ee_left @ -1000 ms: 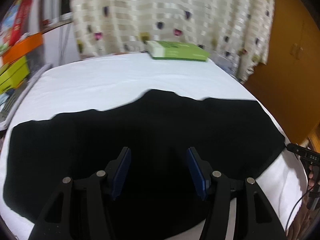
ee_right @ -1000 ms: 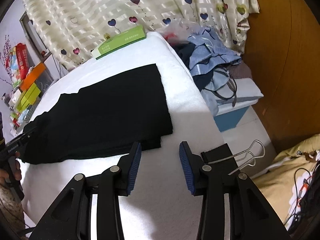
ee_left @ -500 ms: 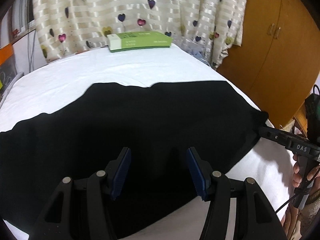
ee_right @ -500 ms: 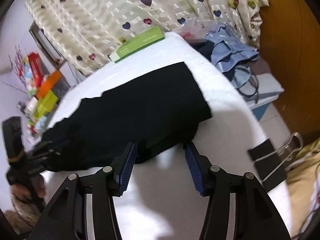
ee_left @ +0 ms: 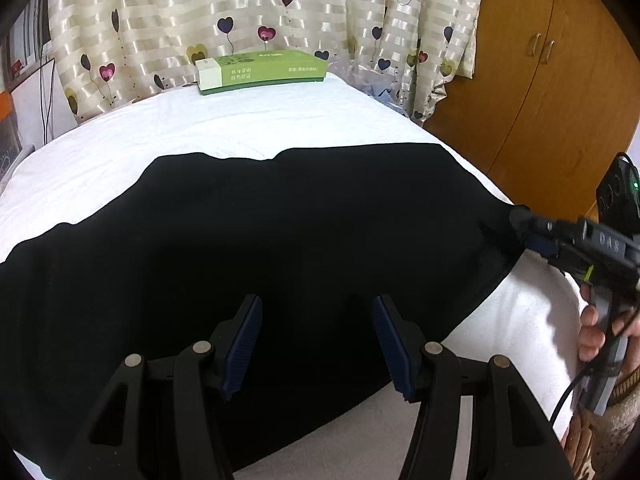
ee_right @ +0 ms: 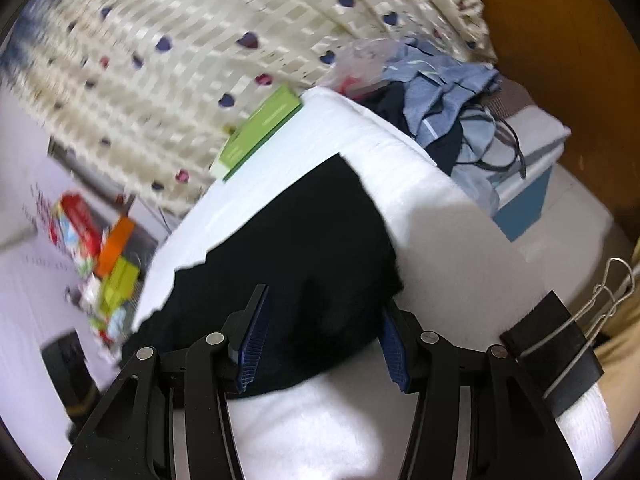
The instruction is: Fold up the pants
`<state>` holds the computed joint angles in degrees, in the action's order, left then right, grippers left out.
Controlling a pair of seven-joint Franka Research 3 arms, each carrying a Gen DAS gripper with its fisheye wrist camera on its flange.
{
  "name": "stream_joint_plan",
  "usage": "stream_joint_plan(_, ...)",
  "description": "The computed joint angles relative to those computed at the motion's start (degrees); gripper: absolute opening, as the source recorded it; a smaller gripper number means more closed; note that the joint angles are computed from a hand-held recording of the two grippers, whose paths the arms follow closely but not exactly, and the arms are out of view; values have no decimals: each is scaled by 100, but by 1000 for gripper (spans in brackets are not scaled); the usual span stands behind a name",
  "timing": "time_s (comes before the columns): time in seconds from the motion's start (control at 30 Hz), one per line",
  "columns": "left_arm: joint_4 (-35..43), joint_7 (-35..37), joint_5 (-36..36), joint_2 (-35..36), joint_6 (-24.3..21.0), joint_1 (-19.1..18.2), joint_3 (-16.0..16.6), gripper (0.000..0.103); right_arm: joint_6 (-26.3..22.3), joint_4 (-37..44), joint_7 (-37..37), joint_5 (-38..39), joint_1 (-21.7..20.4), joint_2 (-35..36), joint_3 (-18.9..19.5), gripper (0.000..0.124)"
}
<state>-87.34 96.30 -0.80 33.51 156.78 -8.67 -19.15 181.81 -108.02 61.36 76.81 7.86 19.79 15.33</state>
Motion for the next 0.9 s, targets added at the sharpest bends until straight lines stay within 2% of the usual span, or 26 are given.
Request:
stream_joint_plan(0.07,62,-48,25,36,-38,-36,31,60,77,61,206,-32,46,63,-55,43)
stream_joint_plan(0.1,81,-54,35,50,-41,-42,36,60,93,39,547,-292,167,85,-200,32)
stream_joint_plan(0.13,100,-24,22,65,-55,-23,10,60,86,11,793,-517,221,95,-274,15)
stream_joint_plan(0.17,132,-18,26,86,-76,-29,7,60,55,-13,905,-652,195,98,-268,7)
stream_joint_plan(0.2,151,-24,38,98,-89,-44,18,60,2,-35,913,-728,110,95,-204,5)
stream_joint_plan(0.27,185,-38,62,119,-113,-71,33,60,69,-61,759,-688,-107,90,23,5)
stream_joint_plan(0.37,232,-42,79,147,-144,-91,42,60,273,26,-217,161,-623,86,613,5)
stream_joint_plan(0.4,235,-55,85,148,-151,-101,49,60,303,41,-369,285,-602,72,591,5)
stream_joint_plan(0.5,235,-54,92,152,-155,-113,46,60,80,-125,494,-513,-91,17,-56,5)
stream_joint_plan(0.53,242,-72,106,156,-155,-129,60,60,38,-159,699,-715,-21,17,-151,5)
stream_joint_plan(0.67,274,-10,76,191,-167,-103,15,60,-49,-150,608,-669,-262,25,81,5)
stream_joint_plan(0.83,366,117,-5,249,-236,-49,-63,60,315,-7,-200,-384,-442,31,476,5)
stream_joint_plan(0.9,421,222,-128,285,-284,26,-151,60,392,34,-296,-532,-357,31,478,5)
